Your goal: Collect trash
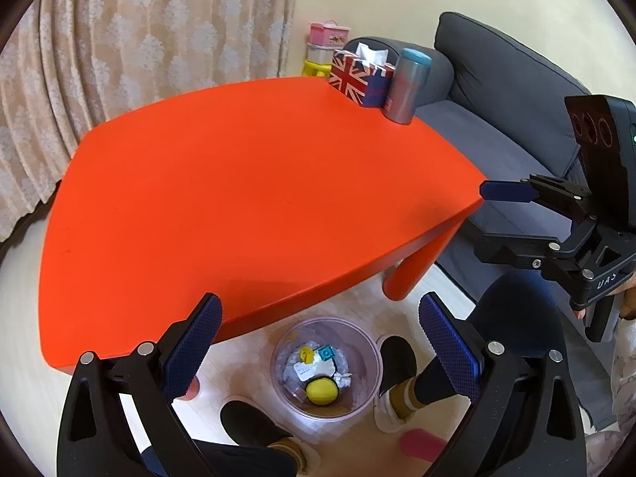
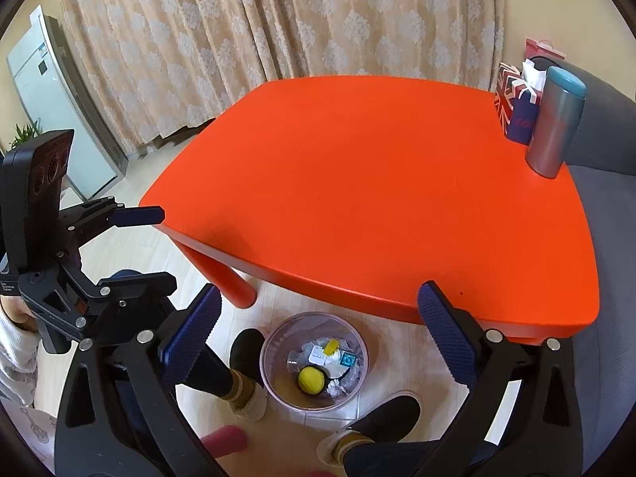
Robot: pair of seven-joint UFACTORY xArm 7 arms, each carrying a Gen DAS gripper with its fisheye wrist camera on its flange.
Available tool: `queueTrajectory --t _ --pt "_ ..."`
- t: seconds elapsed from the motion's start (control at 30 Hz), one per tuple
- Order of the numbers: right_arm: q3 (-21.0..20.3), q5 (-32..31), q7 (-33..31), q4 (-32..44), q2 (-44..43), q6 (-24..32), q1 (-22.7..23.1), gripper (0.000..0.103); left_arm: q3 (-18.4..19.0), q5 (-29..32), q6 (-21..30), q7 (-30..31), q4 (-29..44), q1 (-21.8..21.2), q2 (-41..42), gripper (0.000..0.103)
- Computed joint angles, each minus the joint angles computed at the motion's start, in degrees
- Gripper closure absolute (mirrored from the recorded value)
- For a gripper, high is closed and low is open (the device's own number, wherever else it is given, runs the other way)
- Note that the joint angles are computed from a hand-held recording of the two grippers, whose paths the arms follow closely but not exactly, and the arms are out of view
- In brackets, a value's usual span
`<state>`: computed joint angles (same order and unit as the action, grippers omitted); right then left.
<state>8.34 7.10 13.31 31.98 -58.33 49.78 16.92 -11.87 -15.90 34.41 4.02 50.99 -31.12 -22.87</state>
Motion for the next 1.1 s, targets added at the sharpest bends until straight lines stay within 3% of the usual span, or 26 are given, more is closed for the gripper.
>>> queueTrajectory --t 0.33,0.63,0.87,1.0,1.1 --pt "-0.2 -0.9 -0.84 3.89 4.39 -0.57 -0.74 0.003 0.76 1.24 -0.56 -0.79 2.17 2.07 0.62 0.007" --pt "0.33 -4.72 -1.05 8.87 9.79 -3.35 -4.57 0.003 0.52 5.71 -1.38 -3.05 7.15 5.71 3.82 0.007" --pt "-0.15 -6.9 -1.78 12.97 14.7 -5.82 -6.55 0.003 1.39 5.86 -2.96 -2.8 10.85 6.86 6.86 0.007" --pt "-0.43 -7.54 -2.36 14.43 16.78 -7.19 -7.06 0.003 -0.27 10.71 -2.76 -6.96 13.31 9.09 9.16 0.006" --pt "-0.51 -7.9 -2.76 15.02 18.14 -8.19 -7.34 0.003 0.14 11.28 -3.29 -6.5 13.99 8.88 9.93 0.006"
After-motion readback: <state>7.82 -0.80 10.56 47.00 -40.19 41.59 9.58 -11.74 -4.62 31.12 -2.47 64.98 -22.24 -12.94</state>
